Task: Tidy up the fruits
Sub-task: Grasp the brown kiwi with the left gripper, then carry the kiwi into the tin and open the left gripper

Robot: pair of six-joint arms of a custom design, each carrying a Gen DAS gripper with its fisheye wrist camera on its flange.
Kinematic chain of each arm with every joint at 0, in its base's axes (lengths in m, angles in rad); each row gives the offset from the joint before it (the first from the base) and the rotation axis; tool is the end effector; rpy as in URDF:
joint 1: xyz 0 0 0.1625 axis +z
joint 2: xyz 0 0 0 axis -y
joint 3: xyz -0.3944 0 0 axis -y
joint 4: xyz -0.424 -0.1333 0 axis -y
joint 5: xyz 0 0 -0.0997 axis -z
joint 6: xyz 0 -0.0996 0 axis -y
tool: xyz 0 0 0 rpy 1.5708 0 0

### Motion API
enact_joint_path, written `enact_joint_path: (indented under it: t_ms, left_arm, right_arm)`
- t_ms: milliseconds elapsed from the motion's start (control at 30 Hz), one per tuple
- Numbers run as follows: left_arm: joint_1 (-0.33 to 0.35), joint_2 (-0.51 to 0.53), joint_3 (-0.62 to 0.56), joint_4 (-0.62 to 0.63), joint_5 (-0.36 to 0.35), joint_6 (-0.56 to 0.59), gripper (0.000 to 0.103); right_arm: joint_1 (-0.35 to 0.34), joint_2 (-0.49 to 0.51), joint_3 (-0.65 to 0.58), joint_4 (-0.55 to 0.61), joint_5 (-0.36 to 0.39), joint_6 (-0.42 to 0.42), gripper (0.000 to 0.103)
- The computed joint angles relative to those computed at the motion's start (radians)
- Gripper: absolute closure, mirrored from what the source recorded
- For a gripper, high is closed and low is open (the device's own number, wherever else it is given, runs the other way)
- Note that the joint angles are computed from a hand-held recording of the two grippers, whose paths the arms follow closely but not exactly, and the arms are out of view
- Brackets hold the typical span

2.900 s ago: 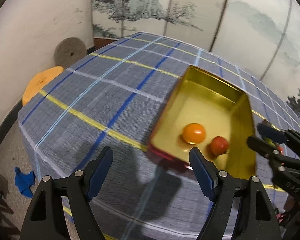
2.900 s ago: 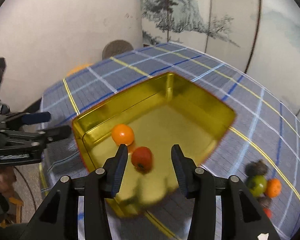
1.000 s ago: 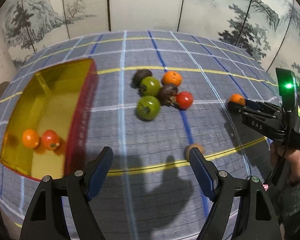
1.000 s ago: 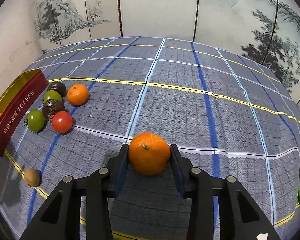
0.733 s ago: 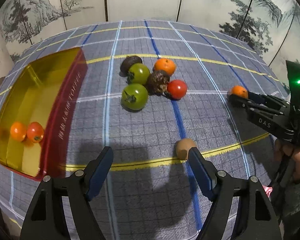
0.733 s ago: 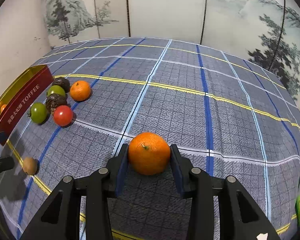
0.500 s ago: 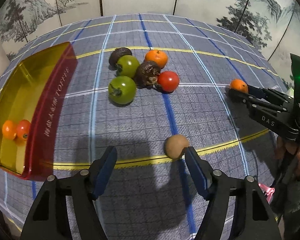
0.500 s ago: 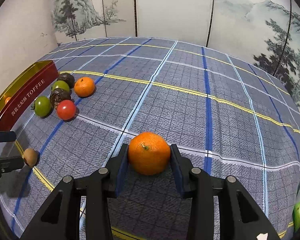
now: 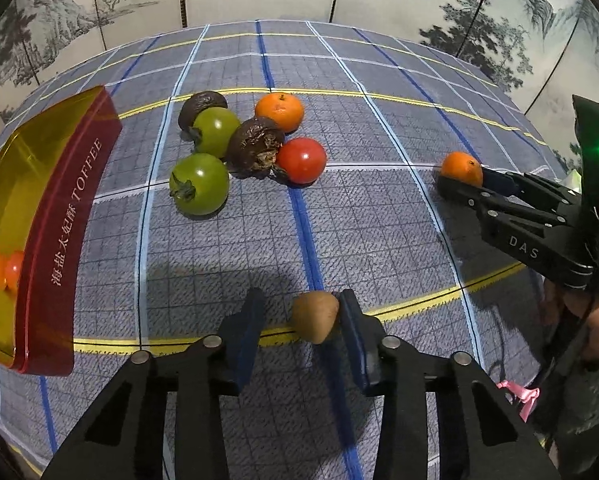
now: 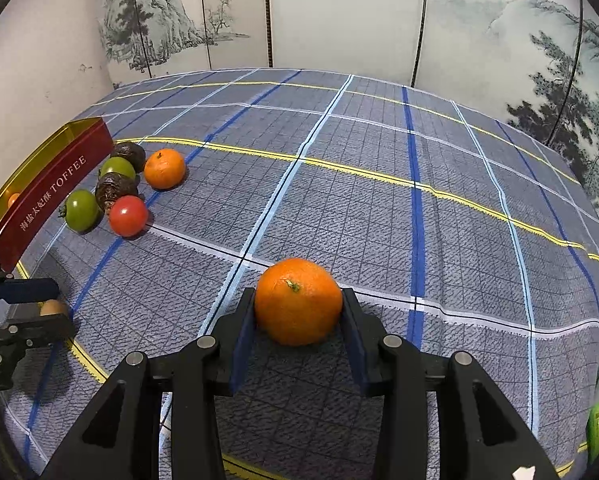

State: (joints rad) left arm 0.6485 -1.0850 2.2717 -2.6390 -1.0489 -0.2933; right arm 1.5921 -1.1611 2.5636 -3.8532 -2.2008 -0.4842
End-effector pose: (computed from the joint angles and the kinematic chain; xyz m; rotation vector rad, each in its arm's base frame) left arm -0.2337 -0.4066 0.0206 0.8545 2.4919 -0.2734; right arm 0.0821 -0.3520 0.1318 0.2246 -2.2262 0.8480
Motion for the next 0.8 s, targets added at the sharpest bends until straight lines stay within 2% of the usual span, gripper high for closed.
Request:
enact_joint_path:
  t_ms: [133,400,800]
  left_arm:
    - [0.005,-0.012,0.007,-0.005,-0.015,0.006,0.077]
    - [0.007,-0.043,0.026,-0.010,0.005,0.013,0.077]
    - [0.045,-0.177,0.028,0.032,0.100,-0.016,0.078]
  right_arm:
    - [-0.001,0.000,0.000,0.001,0.001,0.000,0.065]
    - [0.000,0.000,-0.001,0.001,-0.001,0.001,0.065]
    - [0.001,0.001,-0.002,0.002,-0.002,0.001,0.065]
